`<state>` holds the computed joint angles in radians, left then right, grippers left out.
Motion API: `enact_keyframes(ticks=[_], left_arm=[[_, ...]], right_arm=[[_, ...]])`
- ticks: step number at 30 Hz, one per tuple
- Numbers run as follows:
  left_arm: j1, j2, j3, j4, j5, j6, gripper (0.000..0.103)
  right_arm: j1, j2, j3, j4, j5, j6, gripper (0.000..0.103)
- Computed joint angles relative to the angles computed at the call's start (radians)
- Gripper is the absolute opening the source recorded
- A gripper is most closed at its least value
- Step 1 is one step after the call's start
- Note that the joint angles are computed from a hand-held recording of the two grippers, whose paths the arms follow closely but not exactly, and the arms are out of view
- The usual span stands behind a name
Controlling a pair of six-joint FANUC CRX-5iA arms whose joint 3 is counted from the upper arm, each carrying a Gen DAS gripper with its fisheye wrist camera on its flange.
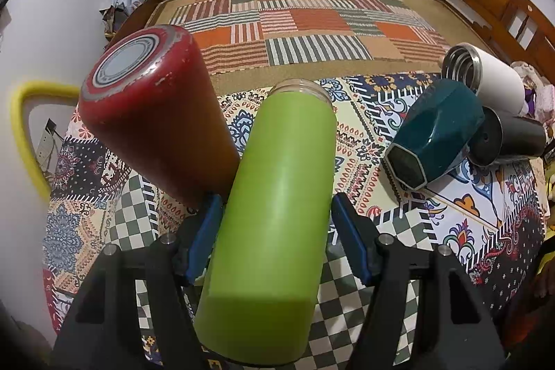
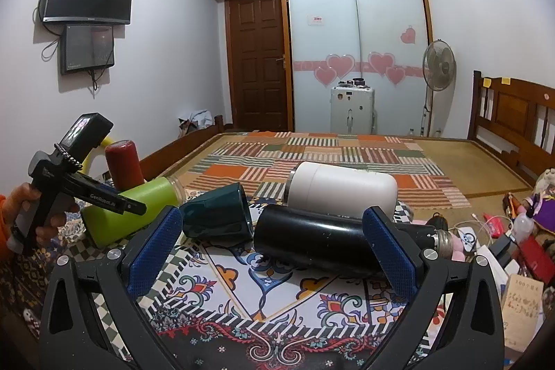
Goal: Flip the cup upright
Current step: 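Lift the green bottle with the left gripper and carry it sideways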
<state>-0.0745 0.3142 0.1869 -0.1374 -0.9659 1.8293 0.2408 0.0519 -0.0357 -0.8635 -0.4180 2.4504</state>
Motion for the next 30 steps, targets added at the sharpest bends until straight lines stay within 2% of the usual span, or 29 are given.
enact_keyframes(ticks=[7, 20, 30], left_arm=[[0.037, 0.029, 0.021, 0.090, -0.047, -0.059, 0.066], [-0.042, 0.056, 0.089, -0.081, -0.104, 0.019, 0.067], [-0.065, -0.023, -0.015, -0.036, -0.052, 0.054, 0.067]], right_arm=[[0.011, 0.001, -0.013, 0.018, 0.026, 0.001, 0.103], [-0.002, 0.012, -0.008, 0.002, 0.005, 0.005, 0.103], [-0.025, 0.000, -0.011, -0.021, -0.011, 0.018, 0.103]])
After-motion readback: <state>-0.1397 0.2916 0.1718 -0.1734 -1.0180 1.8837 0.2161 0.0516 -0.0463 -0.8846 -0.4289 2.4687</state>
